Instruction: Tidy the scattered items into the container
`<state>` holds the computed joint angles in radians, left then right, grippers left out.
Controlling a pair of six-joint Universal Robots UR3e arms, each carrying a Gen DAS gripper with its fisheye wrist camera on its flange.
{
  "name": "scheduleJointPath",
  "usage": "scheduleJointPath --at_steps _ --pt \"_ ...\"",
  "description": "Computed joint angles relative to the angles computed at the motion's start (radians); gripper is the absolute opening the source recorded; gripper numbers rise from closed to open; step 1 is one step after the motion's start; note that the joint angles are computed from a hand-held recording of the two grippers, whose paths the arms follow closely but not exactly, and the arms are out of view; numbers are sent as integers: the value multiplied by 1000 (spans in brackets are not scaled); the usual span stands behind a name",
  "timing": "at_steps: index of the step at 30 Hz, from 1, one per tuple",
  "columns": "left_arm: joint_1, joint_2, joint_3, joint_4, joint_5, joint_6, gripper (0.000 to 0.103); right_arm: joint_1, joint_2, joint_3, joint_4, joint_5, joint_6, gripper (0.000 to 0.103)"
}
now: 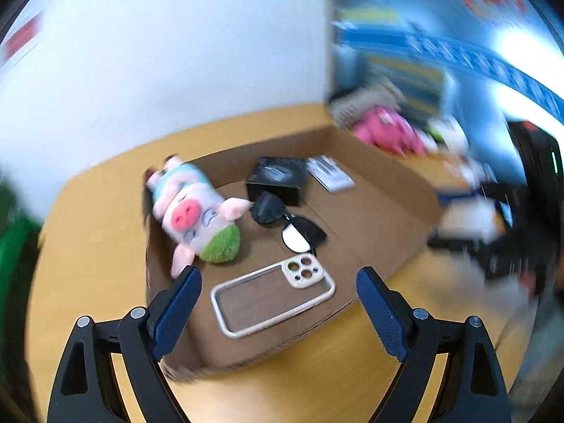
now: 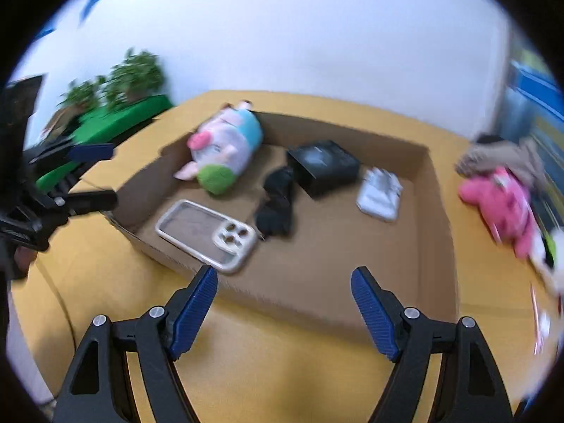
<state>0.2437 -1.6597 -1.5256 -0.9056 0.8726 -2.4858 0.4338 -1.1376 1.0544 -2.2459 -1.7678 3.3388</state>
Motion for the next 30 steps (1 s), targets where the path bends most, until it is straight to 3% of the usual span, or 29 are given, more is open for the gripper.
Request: scheduleJointPath --at_steps 3,6,9,16,21,25,30 --pt "-21 48 -177 257 33 -200 102 7 -49 107 -73 -49 84 79" --pt "-87 47 -275 488 169 -331 103 22 -72 189 -171 -124 126 79" --pt "-148 -1 -307 630 296 -408 103 17 -60 215 -231 -146 161 79" --pt "-202 -141 -342 872 395 -453 103 35 60 164 -336 -241 106 79" --pt "-219 -219 -360 960 429 -540 103 14 112 210 -449 -196 118 79" --pt "-293 -301 -389 1166 581 -543 103 5 129 283 -598 -192 94 81" --pt "-310 -317 -360 1149 618 -554 103 6 131 345 -723 -196 66 82"
